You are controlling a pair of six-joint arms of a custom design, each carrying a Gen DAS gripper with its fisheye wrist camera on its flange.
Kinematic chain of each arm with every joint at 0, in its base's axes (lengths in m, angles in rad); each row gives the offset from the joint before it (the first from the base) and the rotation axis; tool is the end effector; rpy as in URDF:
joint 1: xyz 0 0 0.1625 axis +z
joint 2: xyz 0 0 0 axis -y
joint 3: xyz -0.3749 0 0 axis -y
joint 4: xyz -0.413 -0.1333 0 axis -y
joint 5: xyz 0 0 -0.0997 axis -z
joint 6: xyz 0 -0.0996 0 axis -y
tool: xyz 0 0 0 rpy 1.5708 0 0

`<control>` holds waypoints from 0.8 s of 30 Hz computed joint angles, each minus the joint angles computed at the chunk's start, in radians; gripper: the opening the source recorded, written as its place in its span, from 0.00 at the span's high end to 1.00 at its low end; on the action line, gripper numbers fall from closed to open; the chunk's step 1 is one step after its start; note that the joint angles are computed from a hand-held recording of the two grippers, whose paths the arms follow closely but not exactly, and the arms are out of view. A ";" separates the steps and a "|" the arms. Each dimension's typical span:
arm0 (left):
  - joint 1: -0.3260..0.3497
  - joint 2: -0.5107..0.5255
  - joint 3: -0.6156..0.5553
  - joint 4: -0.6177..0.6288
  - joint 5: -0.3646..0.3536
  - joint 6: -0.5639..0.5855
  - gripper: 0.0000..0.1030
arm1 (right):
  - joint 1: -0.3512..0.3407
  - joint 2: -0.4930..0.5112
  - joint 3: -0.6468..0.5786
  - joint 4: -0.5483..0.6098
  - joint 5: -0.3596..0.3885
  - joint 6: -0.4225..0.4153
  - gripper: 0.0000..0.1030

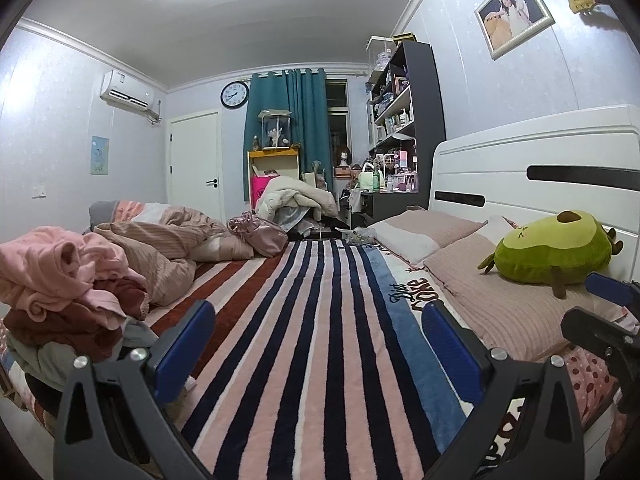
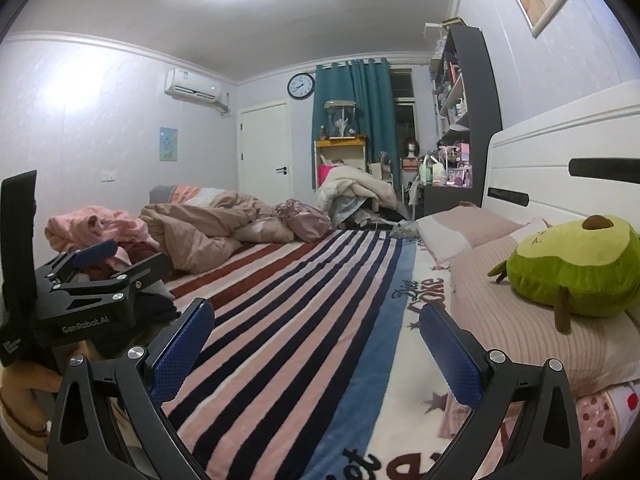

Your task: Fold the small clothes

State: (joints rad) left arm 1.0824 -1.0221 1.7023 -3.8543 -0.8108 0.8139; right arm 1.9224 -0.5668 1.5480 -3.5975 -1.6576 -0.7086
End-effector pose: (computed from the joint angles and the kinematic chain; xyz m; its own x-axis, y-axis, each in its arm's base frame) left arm -0.0964 -0.6118 0.3246 -0.6725 -0.2049 -0.7112 0.6897 0.1751 -0.7026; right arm 0.3518 -0.5971 0.0570 -0.6174 -0.5134 0.5960 -0.7566 0.1800 -0.6286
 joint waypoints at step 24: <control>0.001 0.018 0.008 -0.060 -0.012 0.025 0.01 | -0.003 -0.011 0.010 0.001 0.009 -0.001 0.01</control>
